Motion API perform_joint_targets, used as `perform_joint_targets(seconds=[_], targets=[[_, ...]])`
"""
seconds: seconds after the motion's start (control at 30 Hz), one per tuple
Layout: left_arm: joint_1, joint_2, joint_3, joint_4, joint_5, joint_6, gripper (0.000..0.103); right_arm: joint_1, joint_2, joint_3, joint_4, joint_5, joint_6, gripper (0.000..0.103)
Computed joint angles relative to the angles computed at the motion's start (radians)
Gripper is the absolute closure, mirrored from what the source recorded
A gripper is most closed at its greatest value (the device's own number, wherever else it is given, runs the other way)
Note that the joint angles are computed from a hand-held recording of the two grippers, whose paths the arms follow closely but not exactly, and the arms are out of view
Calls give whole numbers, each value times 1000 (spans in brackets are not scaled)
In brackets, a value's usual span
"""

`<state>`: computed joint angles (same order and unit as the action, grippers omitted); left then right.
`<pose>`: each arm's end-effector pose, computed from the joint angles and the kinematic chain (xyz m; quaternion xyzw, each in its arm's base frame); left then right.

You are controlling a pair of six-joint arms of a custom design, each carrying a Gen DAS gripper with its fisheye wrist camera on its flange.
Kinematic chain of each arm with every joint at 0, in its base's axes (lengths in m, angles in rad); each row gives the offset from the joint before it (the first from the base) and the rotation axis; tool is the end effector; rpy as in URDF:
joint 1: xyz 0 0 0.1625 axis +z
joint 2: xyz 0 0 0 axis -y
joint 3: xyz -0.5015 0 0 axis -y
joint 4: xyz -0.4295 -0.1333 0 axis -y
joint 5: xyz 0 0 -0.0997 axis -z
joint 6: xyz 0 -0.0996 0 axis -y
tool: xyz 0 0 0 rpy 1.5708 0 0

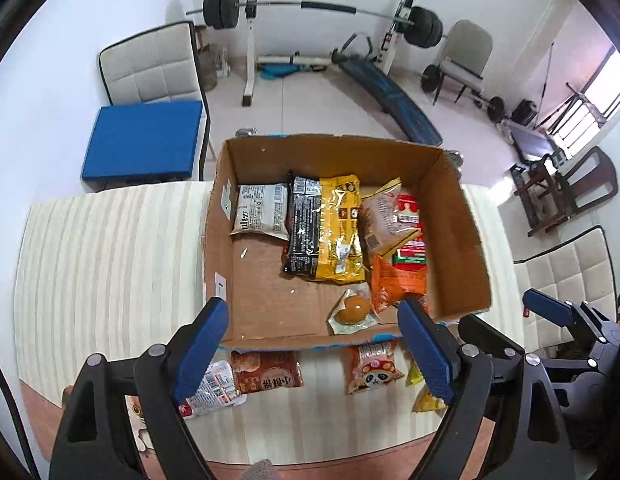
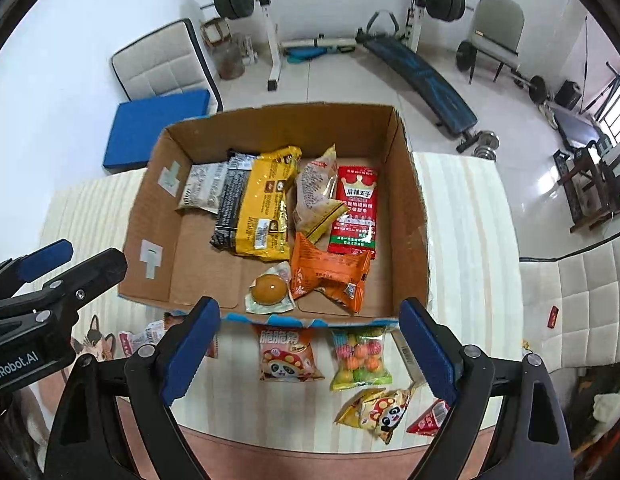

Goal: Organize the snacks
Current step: 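Move both tools back toward the remaining snacks on the table, then grasp the orange CUICUIJIAO bag with the left tool while the right tool grasps the candy-ball bag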

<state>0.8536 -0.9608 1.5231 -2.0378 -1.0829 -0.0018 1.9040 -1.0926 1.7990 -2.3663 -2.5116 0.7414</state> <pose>-0.3517 -0.6772 0.2475 0.3501 0.9039 -0.0416 0.2421 0.2664 -0.6083 0.2794 -0.2003 -0.8679 0.2659 0.3687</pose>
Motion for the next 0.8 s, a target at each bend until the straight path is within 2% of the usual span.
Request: perform_joint_targets(seconds=[0.07,0.13,0.27,0.4,0.5,0.63,0.67,0.8], targets=[[-9,-23,30,-32,14,16,16,23,2,3,7,-31,15,9],[-14,-45,49,-51,12,27,8,42,1,10,2,-53,25,9],[-21,-80,79,-80,6,36,5,72,-7,24,-21,-63,31,9],[-29,-115,114,-129,-3,42,5,100,-13,56,-107,-81,-2,9],[-36,-136,137,-146,-9,59,5,105,-28,98,-188,-60,-23,9],[-49,-144,175,-146,40,66,5,79,-84,181,-216,-2,69,9],[-49,-144,183,-143,44,61,5,66,-104,203,-191,13,119,9],[-28,-107,178,-41,25,1,5,-8,-163,290,-182,97,215,9]])
